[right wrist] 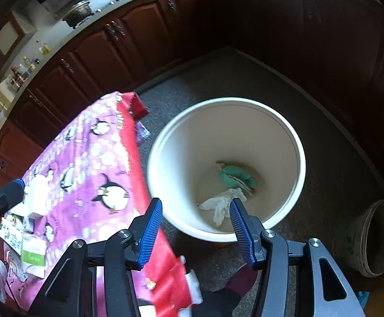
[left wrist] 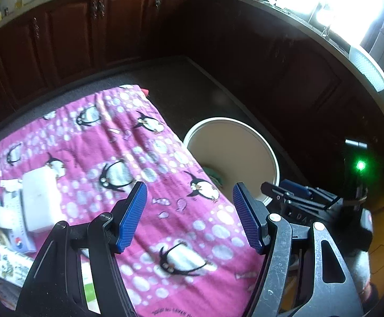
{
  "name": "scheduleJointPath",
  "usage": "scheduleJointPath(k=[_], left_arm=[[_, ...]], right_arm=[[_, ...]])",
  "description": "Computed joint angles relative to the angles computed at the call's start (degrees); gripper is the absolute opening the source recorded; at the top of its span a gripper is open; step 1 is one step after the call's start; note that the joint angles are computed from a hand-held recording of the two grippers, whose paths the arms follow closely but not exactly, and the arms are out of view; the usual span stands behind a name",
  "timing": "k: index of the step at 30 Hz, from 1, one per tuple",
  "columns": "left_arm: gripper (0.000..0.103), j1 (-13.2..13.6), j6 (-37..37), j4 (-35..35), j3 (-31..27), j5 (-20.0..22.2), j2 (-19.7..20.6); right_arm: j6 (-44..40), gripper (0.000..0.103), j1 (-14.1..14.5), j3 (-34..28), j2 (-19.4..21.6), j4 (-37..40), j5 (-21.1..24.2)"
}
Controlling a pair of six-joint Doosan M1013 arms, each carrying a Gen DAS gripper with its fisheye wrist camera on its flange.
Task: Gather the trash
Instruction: 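Move both open tools back over the table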
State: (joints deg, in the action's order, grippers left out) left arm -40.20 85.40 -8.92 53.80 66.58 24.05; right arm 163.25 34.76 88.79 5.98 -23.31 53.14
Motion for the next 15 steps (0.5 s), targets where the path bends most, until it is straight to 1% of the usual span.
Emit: scheduleJointPath(k=[3,7,12,15], left_arm=[[0.066,0.3,-0.2,0.2,1.6,-1.0,-1.4],[0.066,1.0,-1.0,1.0,4.4,-2.1,-3.7],[0.066,2.9,-1.4,0.5,7.2,-2.8,-6.3],[0.066,4.7,-1.7,0.3,9.2,-3.0,-8.0]], right_arm=[[-0.3,0.058,1.0,-1.5,0.5,-1.2,0.1],[-1.6,0.059,2.2,-3.6,1.2,-2.2,-0.1],[-4.9,0.06,3.4,-6.5,2.7,-1.0,-1.4],[-6.6,0.06,4.0,-7.8,3.6,0.3,-2.2]])
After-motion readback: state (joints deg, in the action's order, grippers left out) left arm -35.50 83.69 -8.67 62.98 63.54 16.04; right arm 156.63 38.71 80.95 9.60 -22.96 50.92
